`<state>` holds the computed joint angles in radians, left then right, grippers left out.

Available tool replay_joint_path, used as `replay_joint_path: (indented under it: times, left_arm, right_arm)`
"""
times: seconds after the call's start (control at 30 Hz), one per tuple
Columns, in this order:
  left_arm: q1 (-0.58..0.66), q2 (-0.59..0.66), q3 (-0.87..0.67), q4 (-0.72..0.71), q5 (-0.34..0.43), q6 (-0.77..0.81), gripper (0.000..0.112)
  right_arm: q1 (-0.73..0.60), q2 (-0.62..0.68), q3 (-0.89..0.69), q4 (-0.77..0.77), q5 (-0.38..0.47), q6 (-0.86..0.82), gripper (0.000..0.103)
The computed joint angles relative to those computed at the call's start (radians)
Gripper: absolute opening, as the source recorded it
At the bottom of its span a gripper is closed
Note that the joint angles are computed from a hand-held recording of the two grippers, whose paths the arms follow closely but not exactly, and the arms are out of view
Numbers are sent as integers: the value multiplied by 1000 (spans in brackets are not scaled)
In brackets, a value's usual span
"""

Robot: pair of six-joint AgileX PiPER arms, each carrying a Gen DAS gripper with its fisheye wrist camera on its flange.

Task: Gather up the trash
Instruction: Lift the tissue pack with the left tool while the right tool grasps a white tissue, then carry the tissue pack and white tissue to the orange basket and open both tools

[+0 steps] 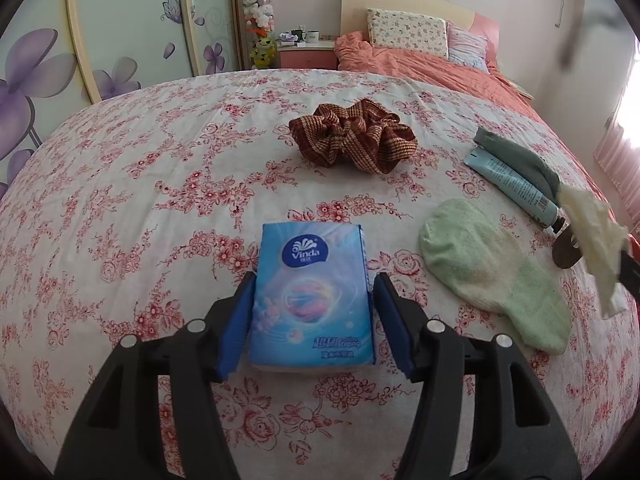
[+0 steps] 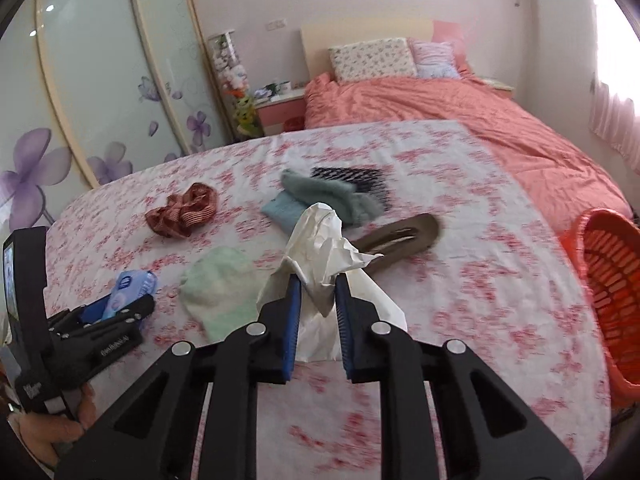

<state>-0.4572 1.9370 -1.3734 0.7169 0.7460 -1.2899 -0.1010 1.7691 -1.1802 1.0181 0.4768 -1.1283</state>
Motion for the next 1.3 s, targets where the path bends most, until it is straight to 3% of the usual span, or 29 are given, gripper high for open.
replay_joint_path:
  times: [0.1,0.2,0.3,0.37,0.53,0.7,0.8,0.87,1.03,1.17,1.3]
  left_arm:
    - [0,0,0,0,0,0,58]
    - [0,0,0,0,0,0,58]
    - [0,0,0,0,0,0,58]
    - [0,0,0,0,0,0,58]
    - [0,0,1,0,0,0,59]
    - [0,-1,2,0,-1,0,59]
    - [-1,-1,2,1,-1,-1,59]
    - [0,-1,2,1,-2,-2,59]
    - [-1,-2,3,0,-5,2,62]
    - [12,-27,46,-16,-112,42,62]
    - [4,-43,76,-6,-129,32,62]
  right_arm:
    - [-46,-4,8,-2,-44,-18,18]
    - [-83,30,-29,-64,-28,34,19]
    - [-125,64,-62,-61,44,34,33]
    - [-134,69,-60,-39,60,10,65]
    - [-125,80,-64,-58,56,30,77]
    - [-60,126,-111,-266,-50,281,76]
    - [-59,163,-152,-303,-34,330,66]
    - [-59,161,-155,-330,-36,343,46]
    - [-79,157,-142,-397,-65,379,41]
    - [-90,171,-164,-452,-45,418,41]
    - [-72,182,-181,-542,-43,496,42]
